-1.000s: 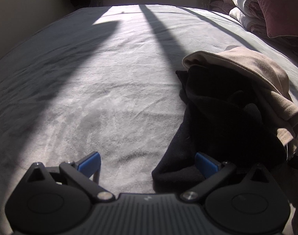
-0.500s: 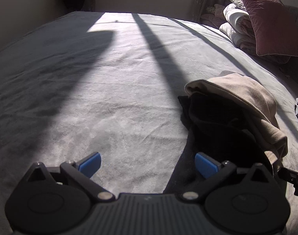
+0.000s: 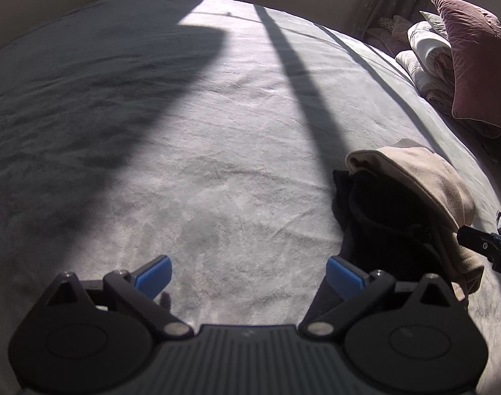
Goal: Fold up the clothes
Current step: 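Grasp the beige sweatshirt body with the right gripper while the left gripper grasps a black sleeve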
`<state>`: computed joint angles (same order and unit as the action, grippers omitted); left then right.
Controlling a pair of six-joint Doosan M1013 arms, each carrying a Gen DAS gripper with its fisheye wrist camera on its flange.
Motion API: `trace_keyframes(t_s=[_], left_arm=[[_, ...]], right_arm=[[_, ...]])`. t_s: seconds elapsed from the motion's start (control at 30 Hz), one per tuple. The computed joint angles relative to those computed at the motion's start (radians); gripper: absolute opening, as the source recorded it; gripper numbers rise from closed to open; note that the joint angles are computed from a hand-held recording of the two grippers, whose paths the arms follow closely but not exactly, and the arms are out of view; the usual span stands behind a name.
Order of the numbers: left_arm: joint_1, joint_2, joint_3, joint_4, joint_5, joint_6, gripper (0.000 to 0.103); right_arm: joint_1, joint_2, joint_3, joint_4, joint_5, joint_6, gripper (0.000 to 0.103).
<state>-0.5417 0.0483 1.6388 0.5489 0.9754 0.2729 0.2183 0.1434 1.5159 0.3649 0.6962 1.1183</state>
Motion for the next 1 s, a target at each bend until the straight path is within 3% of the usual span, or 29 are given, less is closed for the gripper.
trace_keyframes(t_s=[0.1,0.23,0.37,0.53,0.8,1.0], left_arm=[[0.004,-0.001,0.004,-0.016,-0.01,0.008,0.1],[0.012,-0.002,0.007,-0.039,-0.026,0.017,0.1],[0.011,-0.005,0.008,-0.04,-0.034,0.025,0.1],[0.008,-0.005,0.008,-0.044,-0.041,0.034,0.1],[-0.002,-0.004,0.01,-0.057,-0.072,0.056,0.1],[-0.01,-0.021,0.035,-0.044,-0.16,0.035,0.098]], right_arm=[[0.013,0.016,-0.011,0.02,-0.005,-0.032,0.076],[0.033,0.042,-0.028,-0.042,-0.008,0.025,0.06],[0.023,0.053,-0.035,-0.029,0.008,0.046,0.019],[-0.015,0.026,-0.039,0.045,0.062,0.023,0.015],[-0.067,-0.039,-0.004,0.038,0.109,0.004,0.013],[-0.111,-0.086,0.034,0.023,0.156,-0.025,0.013]])
